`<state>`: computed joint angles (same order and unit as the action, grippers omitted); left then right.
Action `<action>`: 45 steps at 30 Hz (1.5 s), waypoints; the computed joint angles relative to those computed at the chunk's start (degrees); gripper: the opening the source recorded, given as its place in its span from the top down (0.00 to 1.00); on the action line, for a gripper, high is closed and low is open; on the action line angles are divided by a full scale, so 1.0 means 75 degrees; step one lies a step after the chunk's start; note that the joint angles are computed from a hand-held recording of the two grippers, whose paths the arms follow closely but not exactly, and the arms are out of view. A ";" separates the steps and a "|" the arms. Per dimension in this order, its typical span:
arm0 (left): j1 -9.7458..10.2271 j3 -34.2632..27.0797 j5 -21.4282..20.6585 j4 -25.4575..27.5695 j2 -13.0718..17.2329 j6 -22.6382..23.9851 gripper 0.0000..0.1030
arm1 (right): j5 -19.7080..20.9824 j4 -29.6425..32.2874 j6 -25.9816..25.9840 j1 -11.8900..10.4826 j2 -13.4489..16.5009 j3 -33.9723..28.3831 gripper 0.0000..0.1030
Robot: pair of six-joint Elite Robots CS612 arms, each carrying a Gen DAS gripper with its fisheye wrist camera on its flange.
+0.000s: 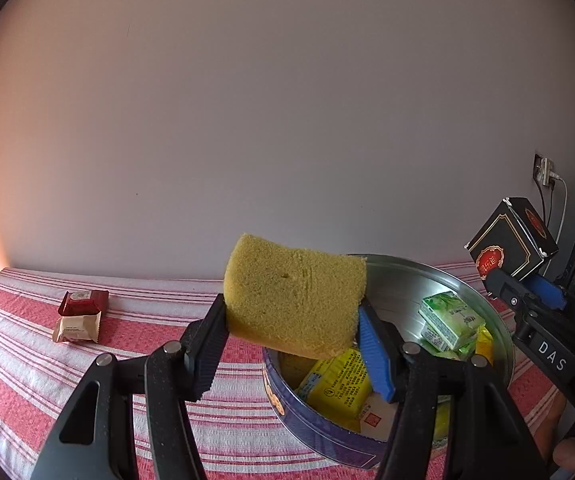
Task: Organize objects
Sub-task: 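Carry the sponge and black box over the blue tin, then open both tools to drop the sponge and black box into the tin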
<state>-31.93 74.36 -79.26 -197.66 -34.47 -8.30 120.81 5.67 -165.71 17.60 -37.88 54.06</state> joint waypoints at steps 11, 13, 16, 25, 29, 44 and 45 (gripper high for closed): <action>-0.0090 -0.0819 -0.0395 0.0945 0.0369 0.0024 0.39 | 0.0180 0.1156 0.0159 -0.0149 0.0467 -0.0849 0.49; -0.0088 -0.0993 -0.0553 0.1243 0.0423 0.0146 0.39 | 0.0222 0.1464 0.0176 -0.0183 0.0619 -0.1093 0.49; -0.0118 -0.1202 -0.0550 0.1510 0.0489 0.0304 0.39 | 0.0026 0.1709 0.0298 -0.0246 0.0682 -0.1202 0.49; -0.0062 -0.1512 -0.0499 0.2135 0.0606 0.0183 0.38 | -0.0529 0.1951 0.0311 -0.0377 0.0731 -0.1327 0.50; -0.0087 -0.1524 -0.0316 0.2323 0.0602 0.0258 0.25 | -0.0502 0.1738 0.0349 -0.0375 0.0624 -0.1131 0.46; -0.0043 -0.0823 -0.0110 0.1453 0.0312 -0.0173 0.01 | 0.0061 -0.0253 0.1511 -0.0417 -0.0231 0.0449 0.03; -0.0052 -0.0751 0.0006 0.1323 0.0296 -0.0122 0.01 | 0.0131 -0.0349 0.1478 -0.0393 -0.0261 0.0510 0.03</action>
<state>-32.32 68.73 -79.22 -187.73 -32.25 -9.21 121.80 3.05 -154.62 14.65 -39.84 57.89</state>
